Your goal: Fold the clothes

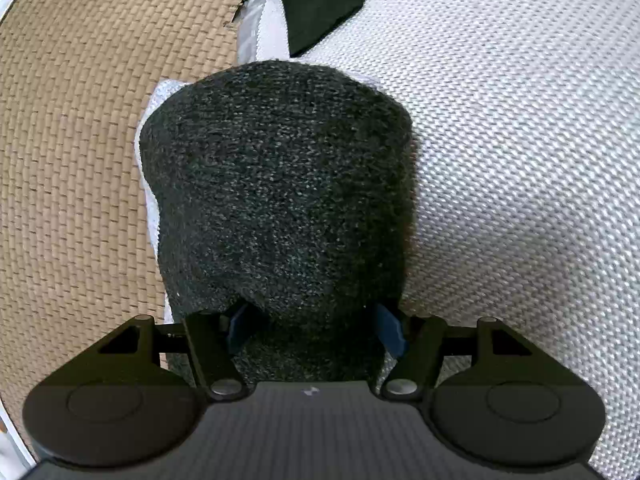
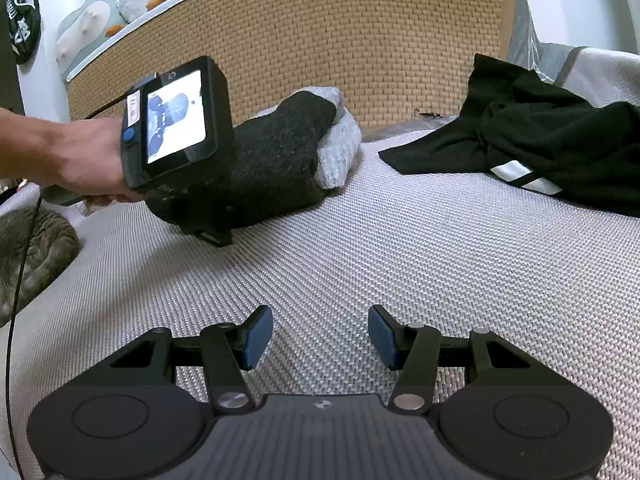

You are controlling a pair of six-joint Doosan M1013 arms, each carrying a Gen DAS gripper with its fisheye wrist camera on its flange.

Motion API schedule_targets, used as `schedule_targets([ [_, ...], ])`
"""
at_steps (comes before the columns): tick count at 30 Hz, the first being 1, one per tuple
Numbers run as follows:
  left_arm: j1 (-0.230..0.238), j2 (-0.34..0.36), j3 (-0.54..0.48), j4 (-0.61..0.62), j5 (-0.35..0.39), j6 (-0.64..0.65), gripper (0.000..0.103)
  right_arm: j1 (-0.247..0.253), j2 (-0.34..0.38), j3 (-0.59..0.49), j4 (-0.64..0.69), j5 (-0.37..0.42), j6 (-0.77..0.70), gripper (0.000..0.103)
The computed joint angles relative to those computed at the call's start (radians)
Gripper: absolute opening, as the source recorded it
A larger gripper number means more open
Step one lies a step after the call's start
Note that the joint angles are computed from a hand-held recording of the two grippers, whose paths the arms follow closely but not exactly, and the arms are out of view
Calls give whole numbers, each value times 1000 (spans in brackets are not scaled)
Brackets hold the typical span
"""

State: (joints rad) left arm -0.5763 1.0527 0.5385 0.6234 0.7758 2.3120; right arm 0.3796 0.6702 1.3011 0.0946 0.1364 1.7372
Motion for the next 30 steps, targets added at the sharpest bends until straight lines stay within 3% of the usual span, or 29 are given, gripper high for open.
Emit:
schedule_targets([
  [15, -5, 75, -152, -2, 88, 36, 68, 0, 1, 2, -1, -4, 6, 57],
  [30, 1, 75, -145, -6, 66, 43, 70, 0, 2, 2, -34, -4, 35, 58],
])
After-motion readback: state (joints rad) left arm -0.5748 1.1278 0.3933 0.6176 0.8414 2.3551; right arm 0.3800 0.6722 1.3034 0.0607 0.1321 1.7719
